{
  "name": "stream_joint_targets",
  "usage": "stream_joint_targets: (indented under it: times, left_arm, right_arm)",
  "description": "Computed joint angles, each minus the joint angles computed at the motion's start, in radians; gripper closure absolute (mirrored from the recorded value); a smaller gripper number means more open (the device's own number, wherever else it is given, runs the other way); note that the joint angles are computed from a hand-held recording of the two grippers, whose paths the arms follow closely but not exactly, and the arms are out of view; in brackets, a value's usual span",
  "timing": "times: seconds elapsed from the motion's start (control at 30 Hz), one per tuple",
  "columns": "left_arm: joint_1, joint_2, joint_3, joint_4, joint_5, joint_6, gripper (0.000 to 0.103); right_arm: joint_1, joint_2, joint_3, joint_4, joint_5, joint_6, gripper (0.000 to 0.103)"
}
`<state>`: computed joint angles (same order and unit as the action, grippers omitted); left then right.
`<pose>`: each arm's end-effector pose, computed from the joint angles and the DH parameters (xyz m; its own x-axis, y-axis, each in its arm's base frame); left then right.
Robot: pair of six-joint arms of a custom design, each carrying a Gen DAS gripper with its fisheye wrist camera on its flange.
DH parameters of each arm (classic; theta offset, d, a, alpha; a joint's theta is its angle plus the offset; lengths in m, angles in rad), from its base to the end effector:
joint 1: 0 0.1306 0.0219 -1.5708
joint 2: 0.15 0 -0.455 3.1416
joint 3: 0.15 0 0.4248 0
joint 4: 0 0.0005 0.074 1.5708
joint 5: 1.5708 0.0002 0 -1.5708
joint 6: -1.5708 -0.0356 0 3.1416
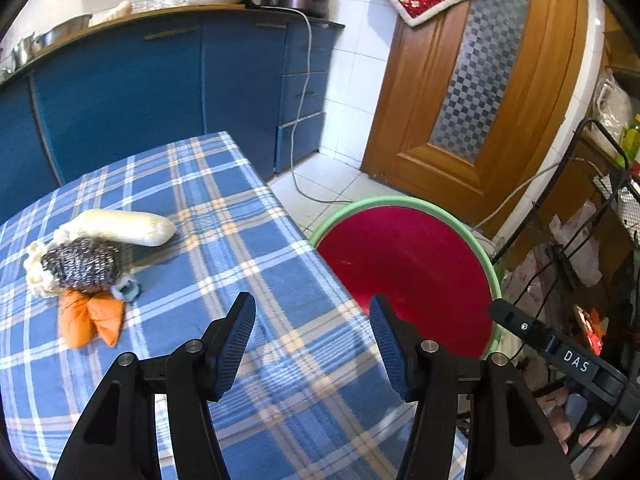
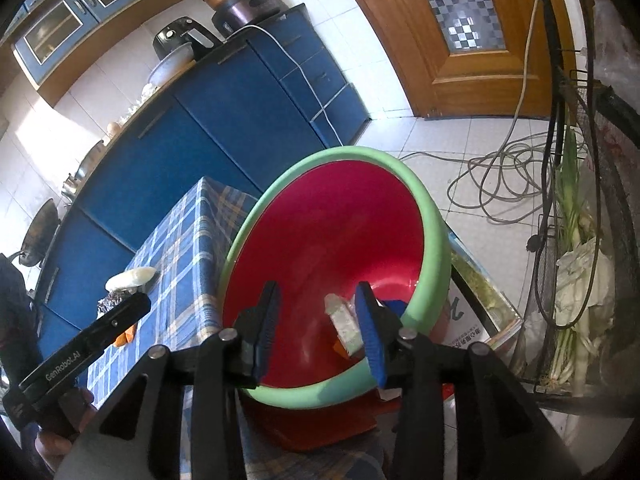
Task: Collect trash
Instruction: 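Move both open tools back over the table toward the orange glove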
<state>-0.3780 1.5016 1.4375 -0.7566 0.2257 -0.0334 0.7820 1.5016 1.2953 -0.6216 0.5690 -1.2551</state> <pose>0.5141 -0.2133 0.4772 -0.6628 0.2982 -0.6868 0.5239 0.8400 -0.1409 0.4003 0.3698 0.4204 -0.4808 0.6512 -0.5872 0.3927 0.7587 0.5198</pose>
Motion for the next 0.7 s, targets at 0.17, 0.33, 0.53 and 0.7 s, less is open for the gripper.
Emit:
stream_joint_targets:
  times: [0.17, 0.33, 0.53, 0.7]
  left_arm:
    - [0.026, -0.017, -0.014, 0.005, 0.005, 0.015, 0.042]
    - [0.056, -0.036, -0.029, 0.009, 0.008, 0.025, 0.042]
    - [0.093, -0.057, -0.044, 0.012, 0.010, 0.033, 0.042]
    - [0.128, -0.069, -0.053, 0.020, 0.002, 0.042, 0.042]
  right_arm:
    - [0.013, 0.002, 0.013, -0.003, 0.013, 0.011, 0.059]
    - [0.027, 0.009, 0.036, -0.004, 0.021, 0.030, 0.058]
    - [0.043, 0.022, 0.065, -0.003, 0.034, 0.051, 0.052]
    - [0.051, 0.036, 0.090, -0.009, 0.033, 0.065, 0.050]
